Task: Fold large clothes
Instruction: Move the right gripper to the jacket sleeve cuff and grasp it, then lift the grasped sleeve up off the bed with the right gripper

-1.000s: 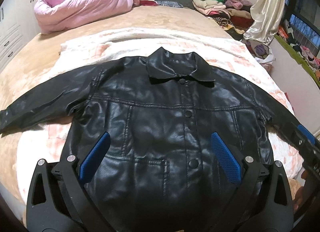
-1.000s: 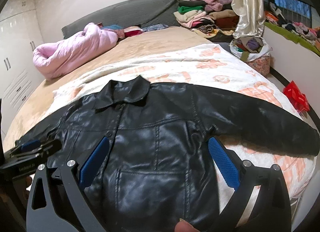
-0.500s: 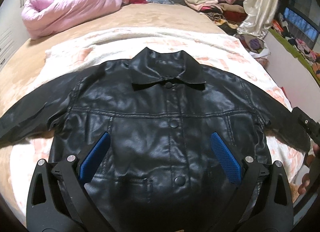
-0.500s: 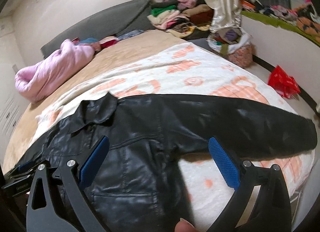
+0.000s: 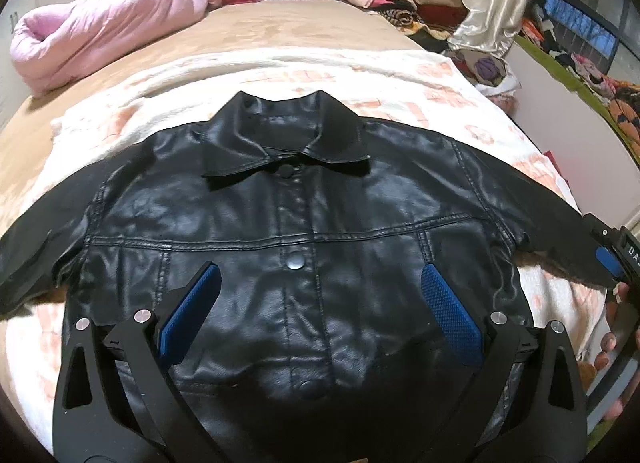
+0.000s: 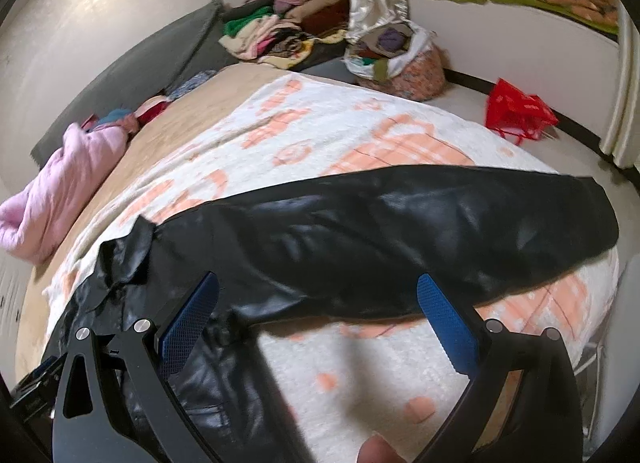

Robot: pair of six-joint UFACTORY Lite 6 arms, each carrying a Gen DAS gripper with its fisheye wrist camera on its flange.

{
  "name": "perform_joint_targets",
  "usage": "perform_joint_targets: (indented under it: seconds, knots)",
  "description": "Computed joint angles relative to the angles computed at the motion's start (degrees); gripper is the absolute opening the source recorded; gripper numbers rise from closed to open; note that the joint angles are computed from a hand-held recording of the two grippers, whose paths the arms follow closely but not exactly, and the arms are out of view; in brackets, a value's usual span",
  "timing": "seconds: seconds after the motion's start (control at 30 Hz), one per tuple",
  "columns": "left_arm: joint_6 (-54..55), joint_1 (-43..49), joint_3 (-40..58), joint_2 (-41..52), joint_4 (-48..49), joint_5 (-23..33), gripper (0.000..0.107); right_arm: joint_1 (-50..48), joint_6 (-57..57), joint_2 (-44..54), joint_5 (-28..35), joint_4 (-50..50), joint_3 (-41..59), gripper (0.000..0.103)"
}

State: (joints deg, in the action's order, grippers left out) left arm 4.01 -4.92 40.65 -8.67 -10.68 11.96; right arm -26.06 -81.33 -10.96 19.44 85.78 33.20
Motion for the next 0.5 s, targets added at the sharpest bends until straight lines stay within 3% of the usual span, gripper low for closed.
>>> perform_joint_targets:
  seconds: [0.5]
  knots:
    - [-14.8,-5.6,7.71,11.76,12.75,-1.35,0.094,-12.9,-13.35,12.54,-2.02,19.36,3.73,0.099]
